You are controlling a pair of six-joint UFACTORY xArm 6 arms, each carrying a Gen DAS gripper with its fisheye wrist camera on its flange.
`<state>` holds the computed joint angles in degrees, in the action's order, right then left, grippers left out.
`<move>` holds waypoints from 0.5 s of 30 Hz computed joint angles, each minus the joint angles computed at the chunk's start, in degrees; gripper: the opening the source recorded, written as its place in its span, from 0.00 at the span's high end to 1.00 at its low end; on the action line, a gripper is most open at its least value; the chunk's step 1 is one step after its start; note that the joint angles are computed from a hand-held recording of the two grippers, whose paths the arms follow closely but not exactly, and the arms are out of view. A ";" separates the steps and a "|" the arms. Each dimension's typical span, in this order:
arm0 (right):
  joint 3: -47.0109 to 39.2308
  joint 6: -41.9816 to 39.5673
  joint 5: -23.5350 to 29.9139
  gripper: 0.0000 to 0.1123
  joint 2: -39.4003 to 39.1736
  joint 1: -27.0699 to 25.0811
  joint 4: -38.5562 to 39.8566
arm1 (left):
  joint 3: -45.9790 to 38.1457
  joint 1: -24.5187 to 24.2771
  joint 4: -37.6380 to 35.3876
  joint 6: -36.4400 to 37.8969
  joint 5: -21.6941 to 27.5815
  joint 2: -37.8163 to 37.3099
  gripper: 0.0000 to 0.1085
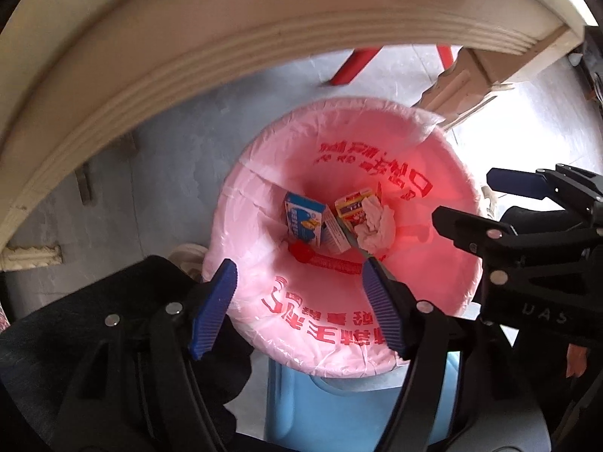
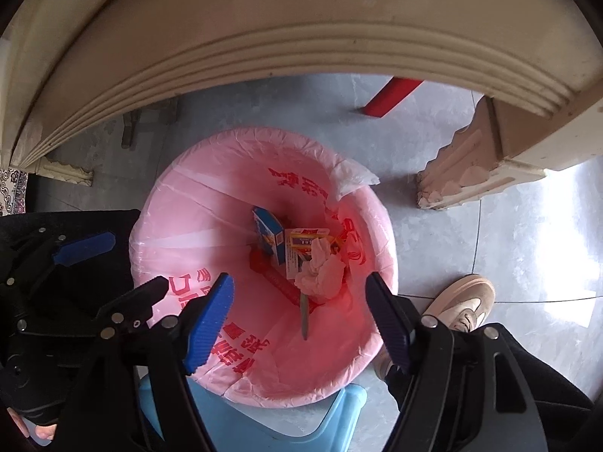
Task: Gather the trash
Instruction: 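Raise both tools and move them over the snack wrapper and plastic bag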
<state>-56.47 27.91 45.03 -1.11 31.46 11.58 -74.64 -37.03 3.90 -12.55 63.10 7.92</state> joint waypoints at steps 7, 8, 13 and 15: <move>1.74 2.43 0.73 0.33 -6.71 0.06 -1.18 | 0.38 -1.89 2.10 -0.53 -0.61 -5.45 0.37; 1.64 3.08 1.02 0.33 -7.72 0.16 -2.02 | -0.20 -1.81 1.39 -0.11 -0.07 -6.11 0.37; -1.18 6.02 3.34 0.32 -13.52 0.32 -8.28 | -7.16 -0.40 -1.97 1.63 5.42 -6.35 0.36; -4.03 6.06 4.55 0.30 -15.17 -0.42 -10.14 | -12.85 0.52 -2.22 1.60 8.32 -5.13 0.36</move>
<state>-60.50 33.98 49.57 -16.28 31.04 1.44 -87.49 -36.51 1.68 -10.95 71.42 2.79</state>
